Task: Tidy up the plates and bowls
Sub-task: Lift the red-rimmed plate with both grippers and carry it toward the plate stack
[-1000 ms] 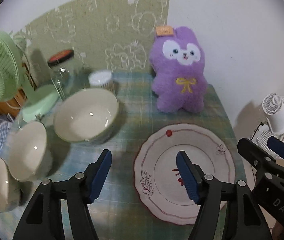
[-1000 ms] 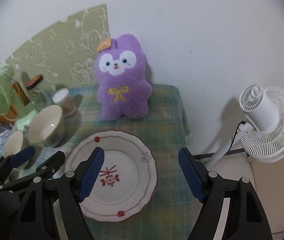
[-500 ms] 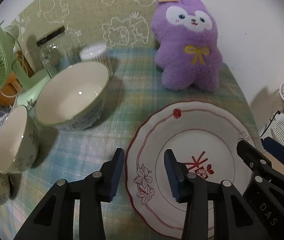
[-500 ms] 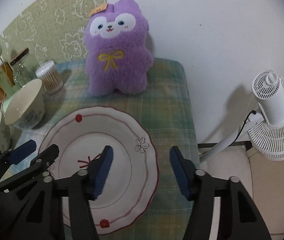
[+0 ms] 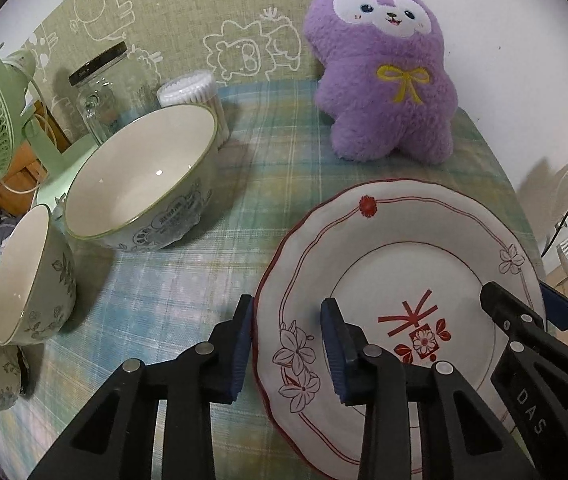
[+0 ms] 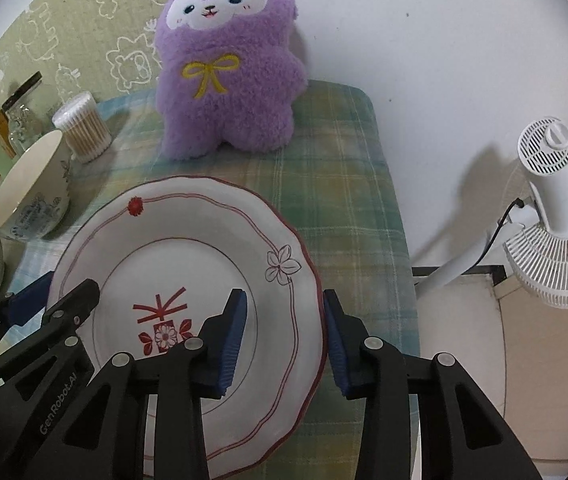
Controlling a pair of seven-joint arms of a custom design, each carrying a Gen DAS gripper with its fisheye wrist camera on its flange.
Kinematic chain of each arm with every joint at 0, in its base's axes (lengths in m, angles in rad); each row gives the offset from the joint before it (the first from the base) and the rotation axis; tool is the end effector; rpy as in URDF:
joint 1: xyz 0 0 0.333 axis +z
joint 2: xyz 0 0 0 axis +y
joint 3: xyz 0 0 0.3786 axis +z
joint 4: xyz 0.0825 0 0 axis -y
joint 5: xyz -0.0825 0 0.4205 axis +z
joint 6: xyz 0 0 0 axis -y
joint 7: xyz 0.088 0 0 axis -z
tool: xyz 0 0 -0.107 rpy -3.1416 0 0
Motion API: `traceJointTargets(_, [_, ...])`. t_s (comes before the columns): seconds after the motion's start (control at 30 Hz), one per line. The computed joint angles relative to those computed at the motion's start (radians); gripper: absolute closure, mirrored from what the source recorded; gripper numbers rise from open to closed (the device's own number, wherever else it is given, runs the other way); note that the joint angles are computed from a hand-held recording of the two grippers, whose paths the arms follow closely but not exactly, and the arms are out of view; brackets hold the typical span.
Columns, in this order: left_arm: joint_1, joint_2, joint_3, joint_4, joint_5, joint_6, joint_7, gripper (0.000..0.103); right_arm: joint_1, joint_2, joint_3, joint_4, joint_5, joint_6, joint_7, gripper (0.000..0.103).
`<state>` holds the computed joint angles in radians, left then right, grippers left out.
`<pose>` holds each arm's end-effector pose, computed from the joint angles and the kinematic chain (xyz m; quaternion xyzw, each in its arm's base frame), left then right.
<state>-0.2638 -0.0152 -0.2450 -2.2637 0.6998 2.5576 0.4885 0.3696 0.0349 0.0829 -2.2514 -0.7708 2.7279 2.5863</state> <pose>0.4934 -0.2863 0.4353 -0.6935 0.6666 -0.1463 0.2310 0.5152 0.2792 0.4279 -0.7016 0.6460 -0.2317 0.1918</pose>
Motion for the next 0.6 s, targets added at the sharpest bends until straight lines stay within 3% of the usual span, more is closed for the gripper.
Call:
traceJointTargets(0.4, [-0.004, -0.019, -0.003, -0.008, -0.038, -0.032, 0.026, 0.071, 0.014, -0.009, 0.012, 0.010, 0.076, -0.073, -0.035, 0.062])
traceJointTargets(0.6, [-0.009, -0.050, -0.016, -0.028, 0.005, -0.070, 0.041, 0.071, 0.016, -0.027, 0.027, -0.009, 0.119, -0.093, -0.053, 0.062])
